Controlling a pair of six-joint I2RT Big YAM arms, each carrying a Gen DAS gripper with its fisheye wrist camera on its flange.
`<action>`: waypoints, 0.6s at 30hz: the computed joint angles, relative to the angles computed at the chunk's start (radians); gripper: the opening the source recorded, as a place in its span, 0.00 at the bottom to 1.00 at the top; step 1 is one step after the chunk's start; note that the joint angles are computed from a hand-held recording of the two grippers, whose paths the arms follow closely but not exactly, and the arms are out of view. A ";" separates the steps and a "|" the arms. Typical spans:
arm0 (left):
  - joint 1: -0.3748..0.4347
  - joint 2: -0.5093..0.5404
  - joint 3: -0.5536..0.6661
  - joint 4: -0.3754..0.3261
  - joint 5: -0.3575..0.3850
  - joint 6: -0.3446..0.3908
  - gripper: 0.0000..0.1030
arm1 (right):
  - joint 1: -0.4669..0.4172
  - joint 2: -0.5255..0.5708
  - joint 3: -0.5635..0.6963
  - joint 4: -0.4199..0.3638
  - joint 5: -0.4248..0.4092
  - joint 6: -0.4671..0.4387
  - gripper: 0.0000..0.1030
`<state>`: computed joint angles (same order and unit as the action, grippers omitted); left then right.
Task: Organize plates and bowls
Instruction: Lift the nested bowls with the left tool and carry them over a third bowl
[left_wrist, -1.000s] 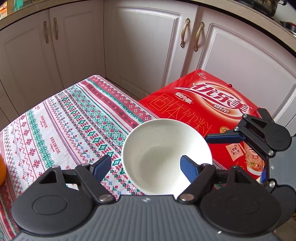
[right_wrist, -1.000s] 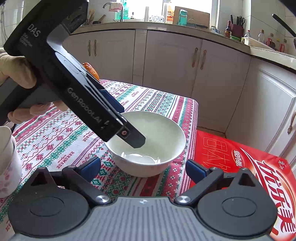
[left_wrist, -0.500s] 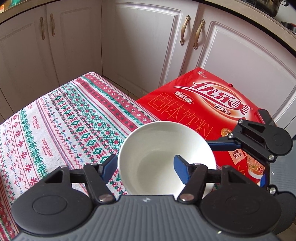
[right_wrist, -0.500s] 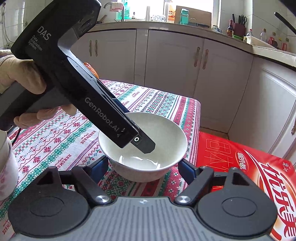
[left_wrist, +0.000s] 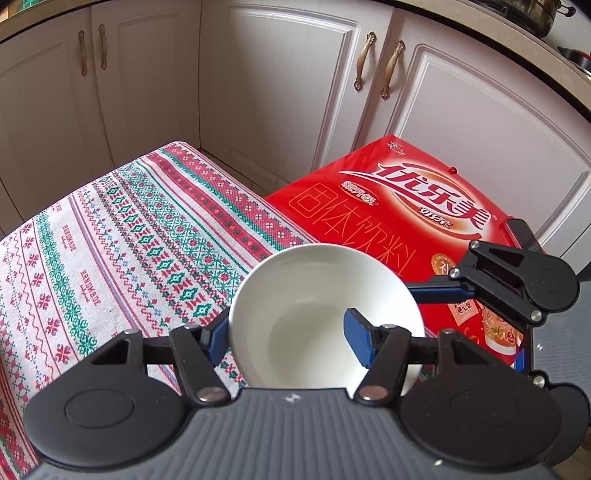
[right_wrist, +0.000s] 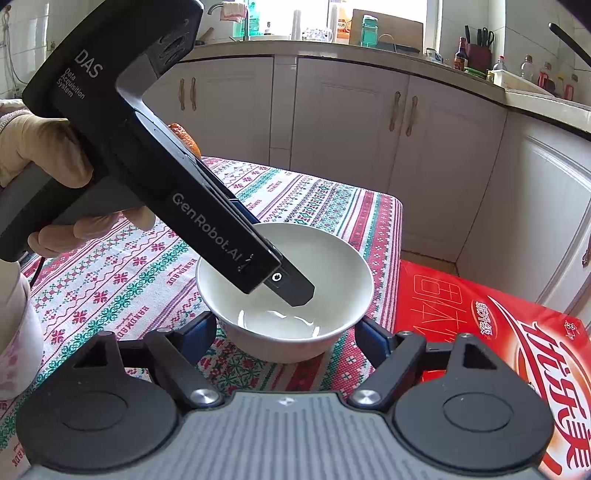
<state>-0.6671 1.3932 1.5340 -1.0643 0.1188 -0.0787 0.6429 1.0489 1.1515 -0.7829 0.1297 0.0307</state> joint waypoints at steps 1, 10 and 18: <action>-0.001 -0.007 -0.003 -0.002 -0.001 0.000 0.60 | 0.005 -0.001 0.005 -0.007 0.005 -0.001 0.83; -0.029 -0.083 -0.018 -0.047 -0.029 -0.017 0.60 | 0.081 -0.034 0.039 -0.073 0.055 0.022 0.83; -0.066 -0.167 -0.047 -0.082 -0.071 -0.056 0.61 | 0.176 -0.067 0.075 -0.141 0.110 0.058 0.83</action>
